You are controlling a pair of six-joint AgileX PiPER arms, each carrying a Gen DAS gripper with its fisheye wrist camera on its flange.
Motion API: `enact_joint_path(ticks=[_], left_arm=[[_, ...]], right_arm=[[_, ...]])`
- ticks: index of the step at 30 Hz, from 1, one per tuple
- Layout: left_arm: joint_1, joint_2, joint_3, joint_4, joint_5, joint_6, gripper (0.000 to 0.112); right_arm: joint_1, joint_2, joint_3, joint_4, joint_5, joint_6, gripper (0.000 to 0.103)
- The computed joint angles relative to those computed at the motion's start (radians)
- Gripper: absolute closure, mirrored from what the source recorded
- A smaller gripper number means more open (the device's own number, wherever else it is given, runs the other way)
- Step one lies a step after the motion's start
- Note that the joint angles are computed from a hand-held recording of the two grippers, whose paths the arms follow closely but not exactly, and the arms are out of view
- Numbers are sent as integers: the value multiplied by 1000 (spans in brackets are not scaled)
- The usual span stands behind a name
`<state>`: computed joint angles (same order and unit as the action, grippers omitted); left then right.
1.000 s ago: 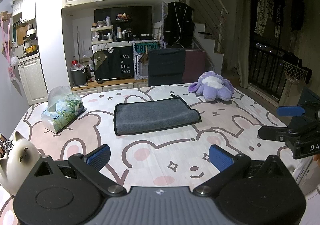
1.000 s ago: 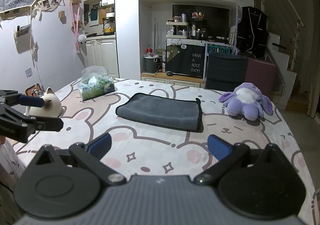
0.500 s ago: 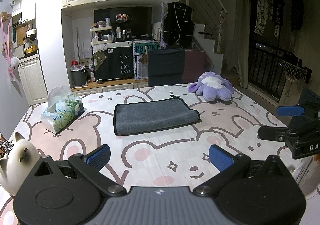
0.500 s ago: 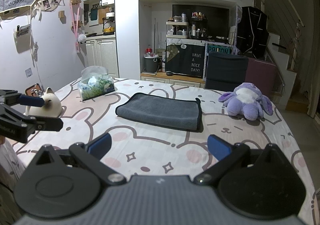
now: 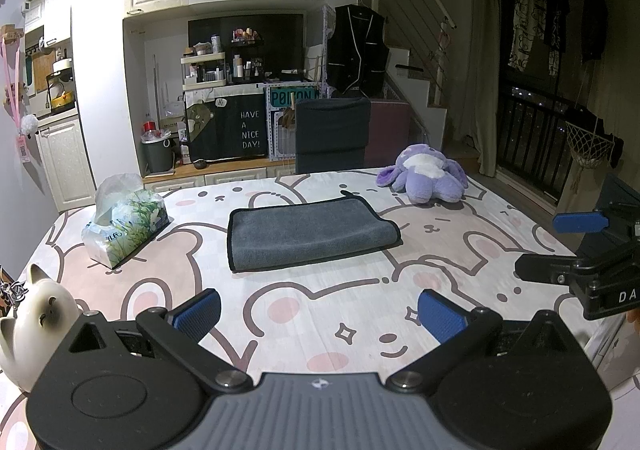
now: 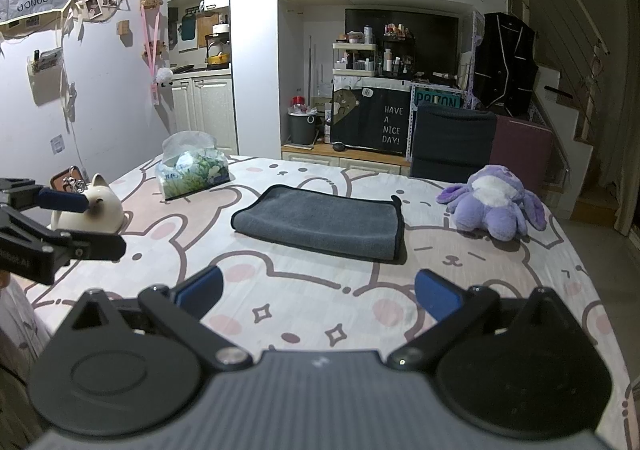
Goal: Fold towel
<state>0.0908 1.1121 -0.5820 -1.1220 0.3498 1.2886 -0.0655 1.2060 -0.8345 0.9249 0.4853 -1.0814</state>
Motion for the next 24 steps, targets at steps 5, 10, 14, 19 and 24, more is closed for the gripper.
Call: enact_joint_path(ticks=[5,10,14,19,24], left_arm=[[1,1,1,-7,0,8,9],[-1,1,2,-8,-2,8,9],[0,1,3,-12,-2,12,9],[-1,-1,-10,30,1,-37,9],[1,0,-15,37,3,-42,9]], right_arm=[[0,0,0,-2,0,1,0],[0,0,-1,-4,0,3,0],[1,0,-1,-6,0,4,0],[0,1,0,-4,0,4,0],[-1,2,2,0,-1,-1,0]])
